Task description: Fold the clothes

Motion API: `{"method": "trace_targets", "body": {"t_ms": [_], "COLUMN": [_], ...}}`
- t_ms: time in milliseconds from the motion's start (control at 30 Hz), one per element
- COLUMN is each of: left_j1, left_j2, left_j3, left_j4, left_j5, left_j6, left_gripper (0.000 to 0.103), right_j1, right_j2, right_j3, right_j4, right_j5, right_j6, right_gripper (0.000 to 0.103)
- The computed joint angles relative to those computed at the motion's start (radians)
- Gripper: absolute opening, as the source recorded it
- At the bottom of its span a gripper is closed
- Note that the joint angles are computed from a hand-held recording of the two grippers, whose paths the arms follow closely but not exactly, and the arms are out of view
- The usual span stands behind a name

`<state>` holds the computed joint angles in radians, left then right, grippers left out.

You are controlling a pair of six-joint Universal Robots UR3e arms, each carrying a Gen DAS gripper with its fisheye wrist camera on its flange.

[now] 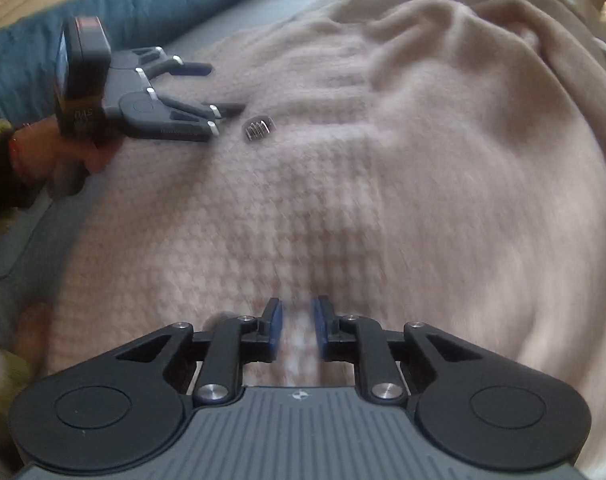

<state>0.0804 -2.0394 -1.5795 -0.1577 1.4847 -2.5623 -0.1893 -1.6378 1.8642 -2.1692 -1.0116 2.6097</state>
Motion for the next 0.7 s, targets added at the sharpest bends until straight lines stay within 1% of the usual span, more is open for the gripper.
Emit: {"method": "trace_targets", "body": {"t_ms": [33,100,167,233,300,367,433,533,600,700], "left_j1": [-0.003,-0.007,-0.012,-0.032,-0.061,-0.098,-0.141,-0.186,-0.203,-0.213], "left_j2": [0.001,0.017,0.041,0.062,0.066,0.057,0.039,0.021,0.021,0.022], "left_j3": [0.004,0.017,0.019,0.035,0.071,0.097,0.117,0.14,0.157,0.189], "left_j4": [-0.006,-0.023,-0.016,-0.043,-0.107,-0.163,-0.199,-0.239,-0.283,-0.353], "left_j5": [0.008,0.009,-0.006,-0.017,-0.03,-0.051,-0.048,-0.035,-0.031,-0.036], "left_j6": [-0.023,-0.042,-0.04,-0.062,-0.106,-0.147,-0.186,-0.231,-0.256,-0.305], "left_gripper": [0.074,0.074,0.075,0.083,0.089,0.092,0.093,0.093,0.093,0.097], "right_j1": [-0.024,-0.038,-0.06,-0.089,-0.136,-0.17,-0.209,-0.282,-0.378,-0.568], "right_j2": [-0.032,-0.063,-0.129,-0.189,-0.233,-0.253,-0.262,-0.299,-0.368,-0.437], "right_j3": [0.042,0.033,0.077,0.127,0.176,0.217,0.248,0.229,0.23,0.216], "right_j4": [-0.024,0.013,0.006,0.004,0.035,0.046,0.045,0.139,0.23,0.367], "right_j5": [0.025,0.025,0.044,0.074,0.086,0.084,0.131,0.182,0.219,0.298], "right_j6": [0.054,0.139,0.149,0.137,0.115,0.106,0.113,0.106,0.056,0.002], "right_gripper": [0.018,0.019,0.021,0.027,0.034,0.034,0.034,0.035,0.038,0.04]}}
